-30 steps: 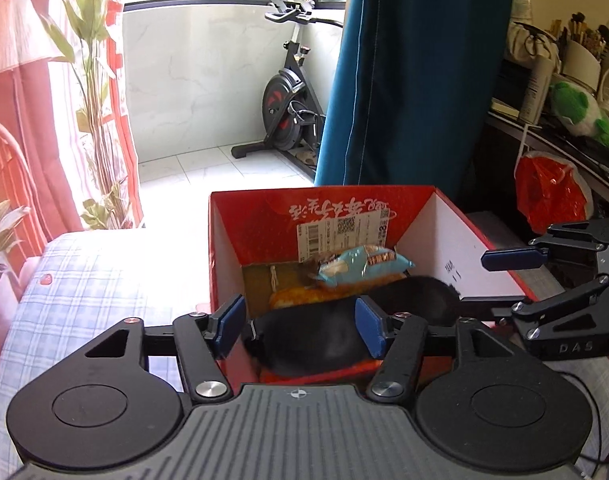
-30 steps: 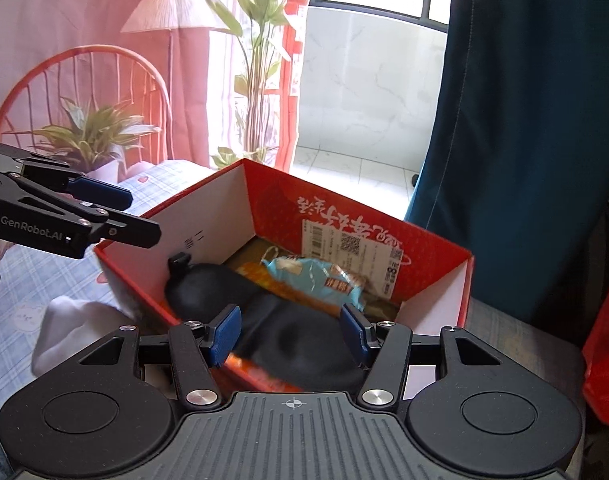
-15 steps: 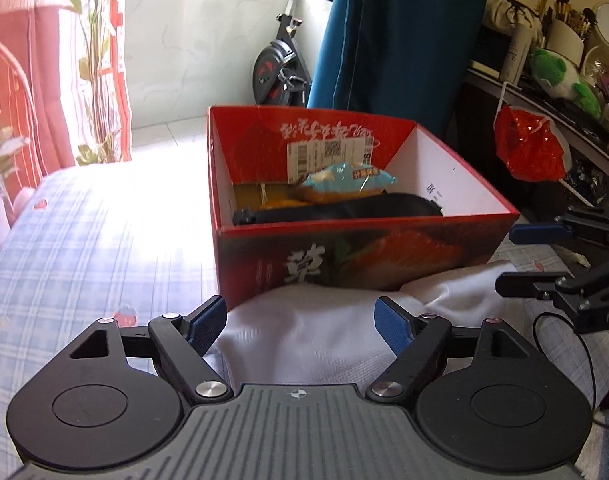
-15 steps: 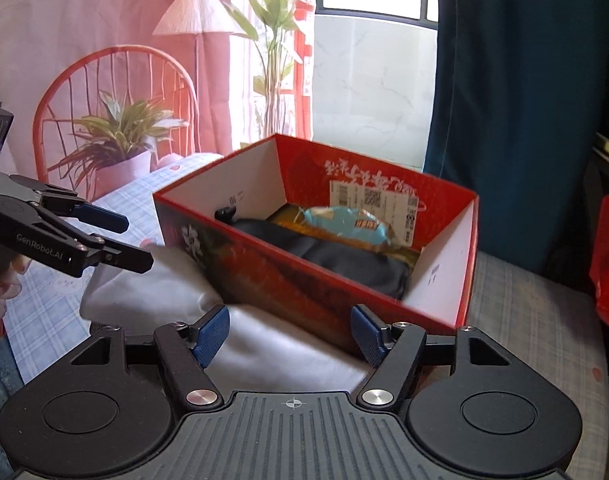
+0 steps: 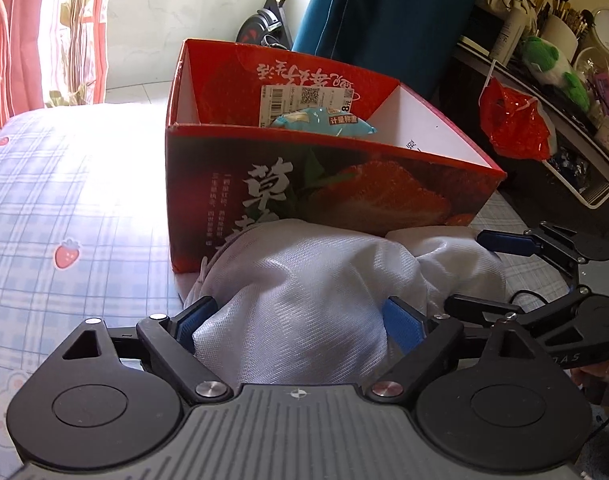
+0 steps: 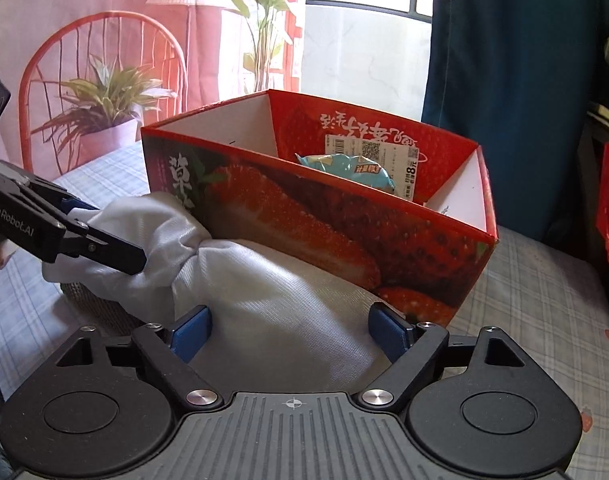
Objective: Organize soft objects
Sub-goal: 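Move both grippers down to the white cloth bundle and grasp it, then lift the white cloth bundle up toward the red box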
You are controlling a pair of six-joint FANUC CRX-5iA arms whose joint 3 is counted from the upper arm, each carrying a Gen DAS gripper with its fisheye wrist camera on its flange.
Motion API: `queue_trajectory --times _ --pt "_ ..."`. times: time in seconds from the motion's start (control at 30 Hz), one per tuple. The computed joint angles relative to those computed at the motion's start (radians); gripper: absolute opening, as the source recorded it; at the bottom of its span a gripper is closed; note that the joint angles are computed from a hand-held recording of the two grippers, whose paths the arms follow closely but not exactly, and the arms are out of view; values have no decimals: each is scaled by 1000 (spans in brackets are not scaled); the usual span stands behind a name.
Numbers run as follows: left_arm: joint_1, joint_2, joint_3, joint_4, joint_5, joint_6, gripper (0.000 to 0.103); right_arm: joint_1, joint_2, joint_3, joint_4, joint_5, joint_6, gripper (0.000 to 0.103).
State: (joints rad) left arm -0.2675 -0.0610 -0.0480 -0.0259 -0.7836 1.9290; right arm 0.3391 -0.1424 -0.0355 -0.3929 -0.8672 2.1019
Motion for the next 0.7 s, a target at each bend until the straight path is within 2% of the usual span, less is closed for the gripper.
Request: queue_trajectory --times 0.23,0.43,0.57,0.63,0.7 --pt "1 -12 -37 16 36 14 92 7 -4 -26 21 44 -37 92" --pt "-3 -12 -50 22 57 24 91 -2 15 -17 -6 16 -56 92" --pt "-20 -14 -45 -16 64 65 84 -16 15 -17 -43 0 -69 82" --pt "-19 -19 -61 5 87 53 69 -25 16 -14 -63 -12 -69 76" --pt "-33 -18 -53 -27 86 78 64 -37 18 -8 -88 -30 -58 67"
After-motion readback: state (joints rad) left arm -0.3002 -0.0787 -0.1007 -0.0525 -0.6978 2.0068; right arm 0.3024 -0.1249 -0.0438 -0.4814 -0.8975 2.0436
